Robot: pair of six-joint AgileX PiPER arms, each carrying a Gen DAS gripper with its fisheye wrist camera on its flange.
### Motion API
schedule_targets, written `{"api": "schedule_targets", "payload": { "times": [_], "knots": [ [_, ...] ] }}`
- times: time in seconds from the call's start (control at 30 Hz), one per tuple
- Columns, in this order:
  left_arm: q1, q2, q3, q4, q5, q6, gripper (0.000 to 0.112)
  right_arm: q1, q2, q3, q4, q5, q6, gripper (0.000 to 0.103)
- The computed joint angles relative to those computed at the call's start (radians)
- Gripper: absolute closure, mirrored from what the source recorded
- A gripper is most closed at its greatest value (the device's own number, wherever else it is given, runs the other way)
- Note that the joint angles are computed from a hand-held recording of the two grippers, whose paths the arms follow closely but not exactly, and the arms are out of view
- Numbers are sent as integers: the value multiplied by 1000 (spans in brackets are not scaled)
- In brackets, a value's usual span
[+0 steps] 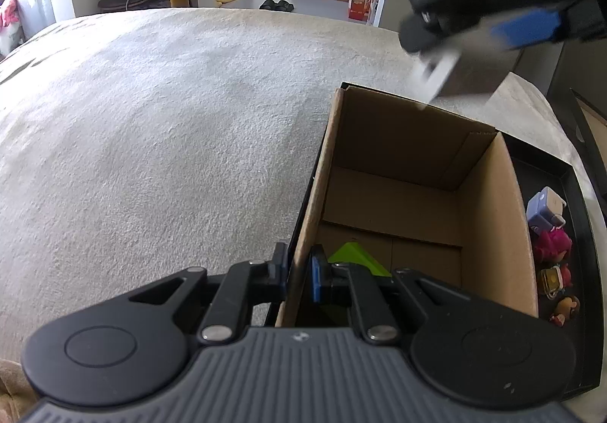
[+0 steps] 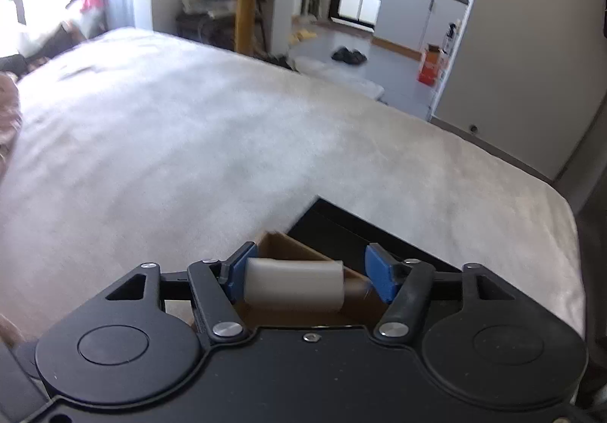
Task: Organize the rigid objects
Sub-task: 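Carry the white charger over the box and release it with the right gripper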
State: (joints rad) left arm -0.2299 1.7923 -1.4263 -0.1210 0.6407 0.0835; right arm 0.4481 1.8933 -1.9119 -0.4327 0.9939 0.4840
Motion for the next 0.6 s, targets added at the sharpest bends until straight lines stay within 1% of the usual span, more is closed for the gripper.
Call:
{"api": "schedule_targets", "payload": {
  "times": [0.07, 0.1, 0.27, 0.5, 0.6],
  "knots": [
    [-3, -2, 3, 7, -4, -5, 101, 18, -2, 3, -70, 5, 48, 25],
    [-5, -4, 6, 11, -6, -7, 101, 19, -9, 12, -88, 3, 66, 25],
    [-2, 2, -1, 3, 2, -7, 100, -20, -50, 62, -23, -14, 81, 25],
    [-18, -3, 3, 46, -3, -43, 100, -22, -127, 189, -14, -32, 112, 21],
    [-26, -2, 3, 66, -4, -61, 100, -30, -166, 252, 5, -37, 123, 20]
  ]
}}
